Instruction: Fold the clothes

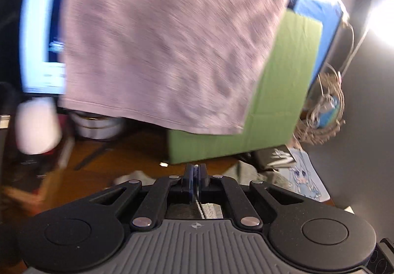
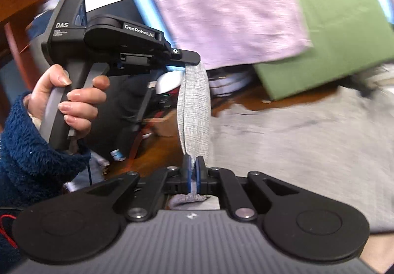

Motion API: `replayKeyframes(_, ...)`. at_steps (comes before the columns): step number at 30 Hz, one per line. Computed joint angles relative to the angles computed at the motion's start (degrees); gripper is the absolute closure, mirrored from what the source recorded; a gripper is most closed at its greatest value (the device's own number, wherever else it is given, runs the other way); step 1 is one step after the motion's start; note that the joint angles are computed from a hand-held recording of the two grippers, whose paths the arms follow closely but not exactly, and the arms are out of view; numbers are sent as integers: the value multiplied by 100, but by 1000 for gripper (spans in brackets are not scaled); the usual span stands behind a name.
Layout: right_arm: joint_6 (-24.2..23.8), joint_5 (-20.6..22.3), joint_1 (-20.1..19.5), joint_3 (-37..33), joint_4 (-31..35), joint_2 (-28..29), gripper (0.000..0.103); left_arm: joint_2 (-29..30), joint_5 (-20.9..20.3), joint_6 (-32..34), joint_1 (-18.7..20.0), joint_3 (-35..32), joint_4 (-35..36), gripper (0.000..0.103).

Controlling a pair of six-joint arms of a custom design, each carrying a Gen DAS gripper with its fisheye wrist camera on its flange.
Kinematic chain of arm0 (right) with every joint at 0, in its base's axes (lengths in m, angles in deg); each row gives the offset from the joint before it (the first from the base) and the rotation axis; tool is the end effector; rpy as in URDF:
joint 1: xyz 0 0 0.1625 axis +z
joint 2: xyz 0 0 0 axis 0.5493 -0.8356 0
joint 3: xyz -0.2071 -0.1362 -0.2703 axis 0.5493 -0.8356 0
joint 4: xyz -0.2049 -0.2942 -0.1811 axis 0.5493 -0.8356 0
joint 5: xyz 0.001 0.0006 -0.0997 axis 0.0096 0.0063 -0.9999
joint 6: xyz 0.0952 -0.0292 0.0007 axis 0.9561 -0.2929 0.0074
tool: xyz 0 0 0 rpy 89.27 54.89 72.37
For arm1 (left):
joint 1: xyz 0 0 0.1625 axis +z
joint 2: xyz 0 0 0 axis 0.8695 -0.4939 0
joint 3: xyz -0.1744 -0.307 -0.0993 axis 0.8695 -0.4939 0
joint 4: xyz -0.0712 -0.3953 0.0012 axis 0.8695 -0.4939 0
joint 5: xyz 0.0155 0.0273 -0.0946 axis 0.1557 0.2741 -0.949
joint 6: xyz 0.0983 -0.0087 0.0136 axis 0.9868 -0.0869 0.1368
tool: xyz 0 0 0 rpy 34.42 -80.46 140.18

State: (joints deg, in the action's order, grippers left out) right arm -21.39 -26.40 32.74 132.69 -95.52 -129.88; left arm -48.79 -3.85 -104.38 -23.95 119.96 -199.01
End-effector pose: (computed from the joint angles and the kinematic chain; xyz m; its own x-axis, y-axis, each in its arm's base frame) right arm -0.0339 -0.5047 0.2414 -0.5870 -0.8075 -0.0579 -0.7262 0.5568 -0.4032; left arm -0.3045 -0.4984 -0.0086 -0.8740 -0.1523 -0.4615 0.2971 0.5840 -0.7554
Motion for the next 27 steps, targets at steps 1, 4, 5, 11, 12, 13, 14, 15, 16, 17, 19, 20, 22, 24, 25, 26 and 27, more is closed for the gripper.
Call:
replayKeyframes(1, 137, -27, -26, -46, -116, 56, 99, 139, -120, 122, 91, -213, 20, 100)
replayKeyframes(4, 561, -106, -85, -200, -381, 238, 99, 520, -422, 337, 338, -774, 223, 100)
replayKeyframes(5, 687, -148, -91, -260, -469, 313, 99, 621, -562, 364, 436, -929, 342, 100)
replayKeyframes(11, 1370, -597, -74, -402, -971, 631, 99, 764, -1302, 174, 884, -1193, 881, 96)
replayKeyframes(12, 1455, -635, -82, -425, -996, 661, 99, 698, -1359, 211, 869, -1033, 688, 96)
replayKeyframes(13, 1492, -646, -118, -474, -984, 677, 99, 588, -1413, 319, 820, -801, 381, 94)
replayKeyframes(14, 1530, -645, -130, -459, -1024, 674, 99, 467, -1420, 400, 752, -568, 145, 91)
replayKeyframes(15, 1531, -631, -152, -436, -1050, 662, 99, 338, -1409, 476, 667, -329, -61, 85)
replayKeyframes(16, 1534, -622, -170, -415, -1074, 651, 99, 200, -1367, 560, 548, -50, -289, 80)
replayKeyframes(17, 1552, -624, -170, -403, -1093, 642, 99, 69, -1302, 602, 429, 202, -430, 80)
replayKeyframes(19, 1614, -600, -187, -386, -1128, 622, 99, -149, -1114, 564, 183, 651, -420, 80)
replayKeyframes(20, 1669, -626, -189, -386, -1146, 619, 99, -229, -1001, 522, 52, 857, -364, 80)
replayKeyframes(22, 1732, -681, -185, -375, -1228, 611, 98, -251, -810, 474, -167, 1100, -141, 80)
replayKeyframes(24, 1764, -702, -185, -373, -1248, 560, 96, -204, -798, 402, -285, 1249, 31, 80)
replayKeyframes(25, 1770, -681, -178, -383, -1279, 547, 94, -176, -803, 365, -341, 1317, 115, 80)
replayKeyframes(26, 1764, -676, -152, -398, -1335, 533, 91, -113, -892, 400, -335, 1333, 69, 80)
replayKeyframes(27, 1759, -670, -116, -416, -1414, 528, 90, -41, -995, 450, -316, 1339, -1, 80)
